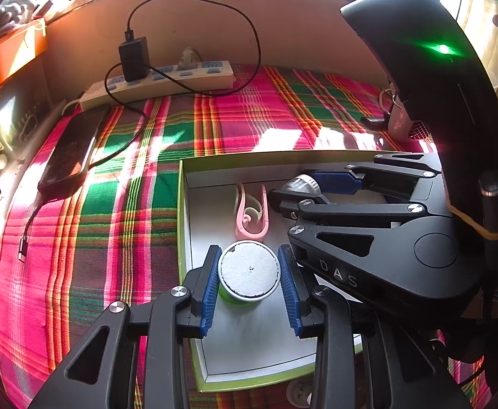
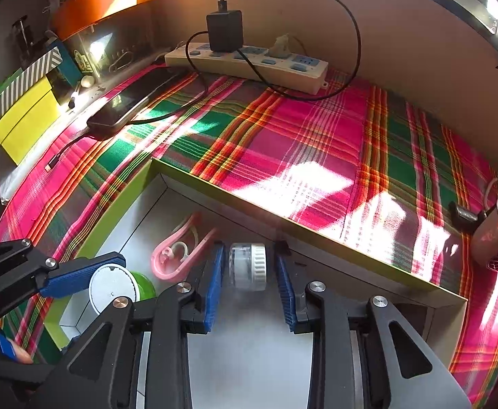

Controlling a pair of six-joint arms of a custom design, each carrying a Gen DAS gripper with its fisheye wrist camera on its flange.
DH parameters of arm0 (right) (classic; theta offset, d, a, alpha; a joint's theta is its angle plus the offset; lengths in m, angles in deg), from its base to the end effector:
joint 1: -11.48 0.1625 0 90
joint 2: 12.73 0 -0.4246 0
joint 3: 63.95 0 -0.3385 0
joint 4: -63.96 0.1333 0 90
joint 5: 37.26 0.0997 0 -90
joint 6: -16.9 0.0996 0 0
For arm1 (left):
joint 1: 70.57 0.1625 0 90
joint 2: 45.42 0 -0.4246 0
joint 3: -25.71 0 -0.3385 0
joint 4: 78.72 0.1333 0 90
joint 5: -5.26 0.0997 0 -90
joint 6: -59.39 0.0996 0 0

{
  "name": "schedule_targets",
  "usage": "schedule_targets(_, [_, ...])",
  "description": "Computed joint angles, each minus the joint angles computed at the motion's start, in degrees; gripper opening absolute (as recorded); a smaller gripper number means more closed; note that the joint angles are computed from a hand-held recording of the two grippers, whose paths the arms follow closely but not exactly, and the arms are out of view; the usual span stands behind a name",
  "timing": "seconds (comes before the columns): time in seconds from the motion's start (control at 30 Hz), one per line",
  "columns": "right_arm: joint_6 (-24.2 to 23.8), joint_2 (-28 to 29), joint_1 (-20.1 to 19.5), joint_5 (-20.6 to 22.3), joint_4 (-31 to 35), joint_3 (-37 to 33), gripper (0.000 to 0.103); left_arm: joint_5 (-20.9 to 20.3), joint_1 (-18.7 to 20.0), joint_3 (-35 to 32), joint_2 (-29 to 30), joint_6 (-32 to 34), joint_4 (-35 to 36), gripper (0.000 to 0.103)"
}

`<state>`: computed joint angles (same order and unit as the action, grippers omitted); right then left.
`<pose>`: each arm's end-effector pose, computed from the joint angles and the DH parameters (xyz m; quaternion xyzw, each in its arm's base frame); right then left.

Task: Organize objects
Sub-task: 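Open the right tool to release the white jar while the left tool releases the green holder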

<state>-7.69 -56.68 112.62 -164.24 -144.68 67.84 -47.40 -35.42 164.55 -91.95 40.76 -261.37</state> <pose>0.1579 -0.4223 0.1016 0.2003 -0.8961 0.2143 0.3331 -0.1981 -0.3764 0.0538 0.2936 0.9007 -0.1937 0.2548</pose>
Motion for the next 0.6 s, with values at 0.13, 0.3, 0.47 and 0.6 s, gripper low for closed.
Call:
schedule_targets(0.13, [0.1,0.0,0.0,-0.2,-0.2,0.1,0.034,-0.1,0.1,0.0,-0.2,0.0,0.0,0.032])
schedule_targets(0.3, [0.3,-0.3,0.1,0.0,-0.8,0.4,0.035,-0.4,0.2,0.0,-0.3,-0.3,0.0,0.032])
schedule_targets(0.47, [0.6,-1.0,0.4,-0.1,-1.6,1.1,0.036,-0.3,-0.1,0.4,-0.6,-0.9,-0.2,0.032])
schedule_targets(0.6, [1.3,-1.8,0.8,-0.2,-2.4,2.0,0.036,0.0,-0.8,1.2,-1.3,-1.7,-0.5,0.032])
